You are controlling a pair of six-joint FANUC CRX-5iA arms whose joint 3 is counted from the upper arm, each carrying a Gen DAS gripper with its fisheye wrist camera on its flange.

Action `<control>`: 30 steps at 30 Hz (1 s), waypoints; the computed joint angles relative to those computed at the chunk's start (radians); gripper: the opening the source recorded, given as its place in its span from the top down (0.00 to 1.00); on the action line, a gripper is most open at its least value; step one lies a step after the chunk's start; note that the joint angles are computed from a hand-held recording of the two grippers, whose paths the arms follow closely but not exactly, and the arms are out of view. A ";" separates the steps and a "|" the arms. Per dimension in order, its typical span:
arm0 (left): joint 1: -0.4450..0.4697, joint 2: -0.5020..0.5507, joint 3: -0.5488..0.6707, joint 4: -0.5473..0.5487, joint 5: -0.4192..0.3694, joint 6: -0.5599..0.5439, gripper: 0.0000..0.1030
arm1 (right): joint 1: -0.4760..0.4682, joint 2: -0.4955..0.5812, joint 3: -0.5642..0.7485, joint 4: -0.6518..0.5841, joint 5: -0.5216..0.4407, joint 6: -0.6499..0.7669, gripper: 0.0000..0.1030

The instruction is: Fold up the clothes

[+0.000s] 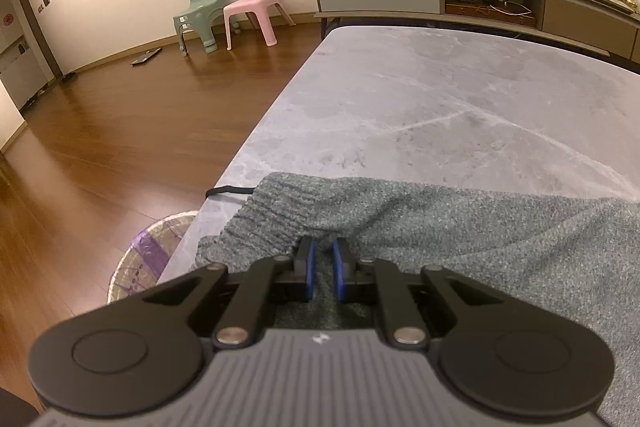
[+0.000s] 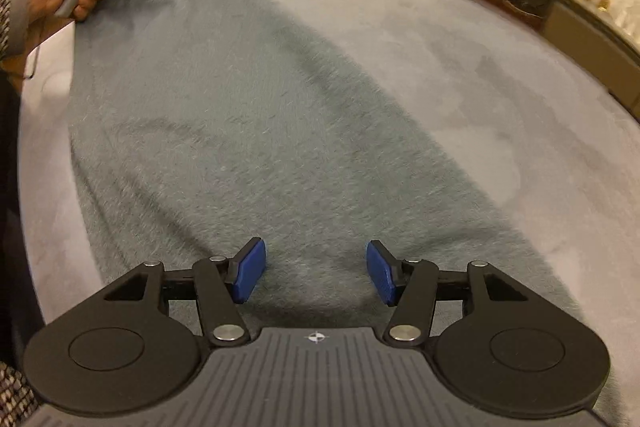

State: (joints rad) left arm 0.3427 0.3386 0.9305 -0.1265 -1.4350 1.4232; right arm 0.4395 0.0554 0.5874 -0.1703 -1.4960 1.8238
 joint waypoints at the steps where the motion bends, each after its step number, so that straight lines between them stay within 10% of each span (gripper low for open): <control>1: 0.001 0.002 0.005 0.002 -0.004 0.004 0.89 | 0.007 -0.001 -0.001 -0.004 0.027 -0.019 0.42; 7: 0.019 0.022 0.033 0.024 -0.019 0.035 0.89 | 0.144 0.025 -0.055 0.124 0.185 -0.074 0.42; 16: 0.127 0.076 0.106 0.193 -0.045 0.262 0.96 | 0.110 -0.052 -0.133 0.124 0.105 -0.158 0.43; 21: 0.085 -0.030 -0.030 0.274 0.043 0.074 0.88 | 0.057 -0.088 -0.127 0.128 0.060 -0.228 0.43; 30: -0.016 -0.036 -0.048 0.188 -0.052 -0.079 0.89 | -0.129 -0.158 -0.186 0.305 -0.012 -0.423 0.41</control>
